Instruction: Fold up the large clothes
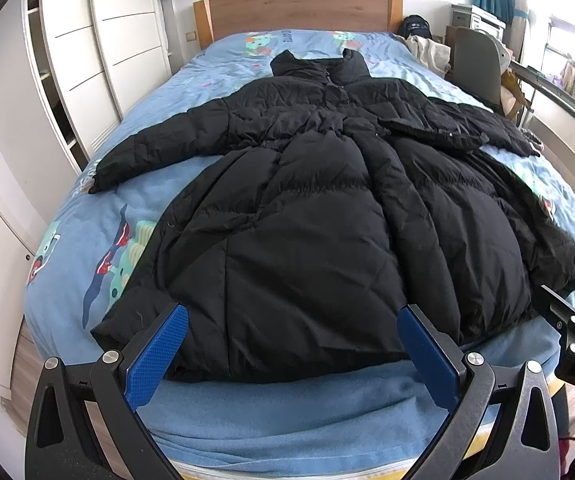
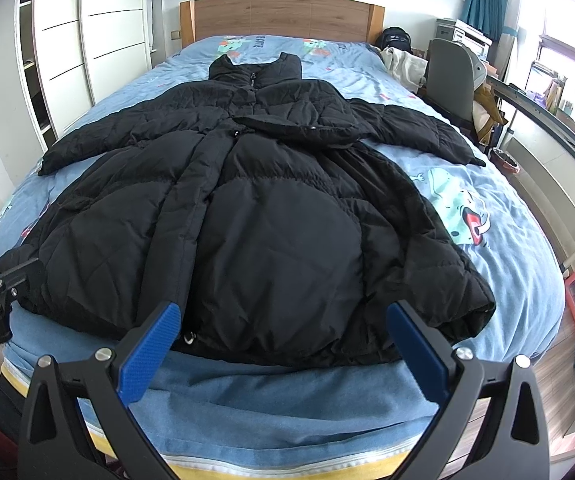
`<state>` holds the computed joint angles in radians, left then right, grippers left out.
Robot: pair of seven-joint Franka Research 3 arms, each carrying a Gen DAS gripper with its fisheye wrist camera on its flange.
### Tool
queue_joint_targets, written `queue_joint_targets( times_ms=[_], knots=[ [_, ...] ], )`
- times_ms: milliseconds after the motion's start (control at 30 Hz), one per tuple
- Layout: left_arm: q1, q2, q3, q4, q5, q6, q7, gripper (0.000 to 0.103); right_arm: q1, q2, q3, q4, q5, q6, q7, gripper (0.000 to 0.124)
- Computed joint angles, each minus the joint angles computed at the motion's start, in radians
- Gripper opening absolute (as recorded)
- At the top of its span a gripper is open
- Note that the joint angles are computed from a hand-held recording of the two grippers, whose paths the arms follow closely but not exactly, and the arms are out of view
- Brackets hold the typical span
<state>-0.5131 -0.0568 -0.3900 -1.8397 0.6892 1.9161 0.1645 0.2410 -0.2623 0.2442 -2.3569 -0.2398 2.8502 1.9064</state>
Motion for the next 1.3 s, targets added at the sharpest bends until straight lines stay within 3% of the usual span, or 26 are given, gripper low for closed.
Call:
queue_joint_targets(
  times_ms=[433, 700, 967, 1300],
  knots=[
    [-0.001, 0.040, 0.011, 0.129, 0.090, -0.085, 0.067, 0.103, -0.025, 0.032, -0.024, 0.140, -0.039, -0.063, 0.018, 0.103],
    [0.018, 0.049, 0.031, 0.192, 0.160, -0.063, 0.113, 0.103, -0.029, 0.098, -0.046, 0.306, -0.102, -0.078, 0.032, 0.103],
    [0.048, 0.058, 0.056, 0.224, 0.202, -0.047, 0.150, 0.103, 0.020, 0.232, -0.097, 0.531, -0.120, -0.098, 0.033, 0.103],
    [0.101, 0.118, 0.105, 0.293, 0.217, -0.042, 0.210, 0.103, 0.107, 0.472, -0.208, 0.863, -0.092, -0.178, 0.002, 0.103]
  ],
)
